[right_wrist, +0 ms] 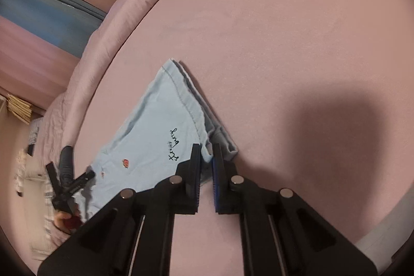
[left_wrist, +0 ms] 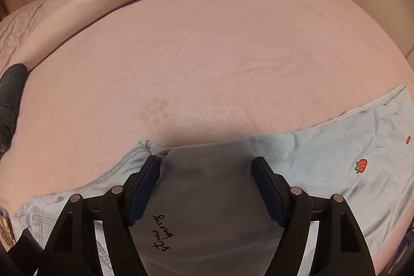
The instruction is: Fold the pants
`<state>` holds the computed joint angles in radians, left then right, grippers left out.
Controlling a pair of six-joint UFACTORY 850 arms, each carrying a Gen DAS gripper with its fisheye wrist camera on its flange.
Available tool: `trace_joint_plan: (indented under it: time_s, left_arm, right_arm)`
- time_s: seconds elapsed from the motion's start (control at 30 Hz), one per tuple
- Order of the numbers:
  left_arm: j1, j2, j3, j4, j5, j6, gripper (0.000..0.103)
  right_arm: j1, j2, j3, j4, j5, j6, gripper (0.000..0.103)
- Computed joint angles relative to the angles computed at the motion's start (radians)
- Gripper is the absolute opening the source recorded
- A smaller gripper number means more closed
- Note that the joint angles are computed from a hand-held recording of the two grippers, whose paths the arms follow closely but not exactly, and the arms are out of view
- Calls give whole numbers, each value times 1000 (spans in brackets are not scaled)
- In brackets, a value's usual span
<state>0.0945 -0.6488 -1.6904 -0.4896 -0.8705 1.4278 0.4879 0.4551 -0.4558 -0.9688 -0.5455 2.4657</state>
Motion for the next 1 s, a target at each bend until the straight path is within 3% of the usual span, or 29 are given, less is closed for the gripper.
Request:
trace_joint_plan:
  time_s: [0.03, 0.13, 0.2, 0.3, 0.37, 0.4, 0.47, 0.53, 0.57, 0.67, 0.73, 0.8, 0.87, 1.0]
  left_arm:
    - [0, -3, -3, 1, -3, -4, 76]
    - [-1, 2, -3, 12, -1, -17, 76]
    - [-2, 41, 44, 27, 54, 13, 76]
    - [11, 109, 124, -17, 130, 119, 76]
    - [32, 157, 164, -93, 104, 208, 76]
    - [42, 176, 178, -123, 69, 236, 76]
    - [54, 211, 206, -161, -34, 285, 76]
    - [52, 235, 232, -162, -116, 296, 76]
    - [45, 249, 257, -154, -168, 297, 76]
    - [18, 290, 348, -140, -173, 319, 76]
    - [3, 301, 394, -105, -151, 316, 76]
    - [-5, 319, 462, -74, -71, 337, 76]
    - [16, 340, 500, -136, -50, 435, 76]
    - [13, 328, 454, -64, -68, 341, 76]
  right_arm:
    - [14, 0, 0, -9, -22, 1, 7]
    - [-19, -10, 9, 62, 23, -122, 5]
    - [-25, 10, -15, 155, -11, -254, 13]
    - [33, -32, -123, 207, -281, -421, 36]
    - [42, -52, -170, 162, -344, -520, 36]
    - [35, -54, -180, 132, -313, -550, 36]
    - [-25, -76, -193, 114, -136, -635, 36]
    - [-92, -167, -237, 180, 38, -804, 30]
    - [-110, -211, -263, 217, 78, -882, 27]
    - [-165, -339, -330, 350, 177, -1102, 20]
    - [-193, -423, -386, 384, 145, -1173, 18]
    - [-203, -476, -416, 333, 85, -1148, 1]
    - [-236, -456, -391, 321, 124, -1114, 0]
    - [-280, -385, -339, 344, 155, -1057, 4]
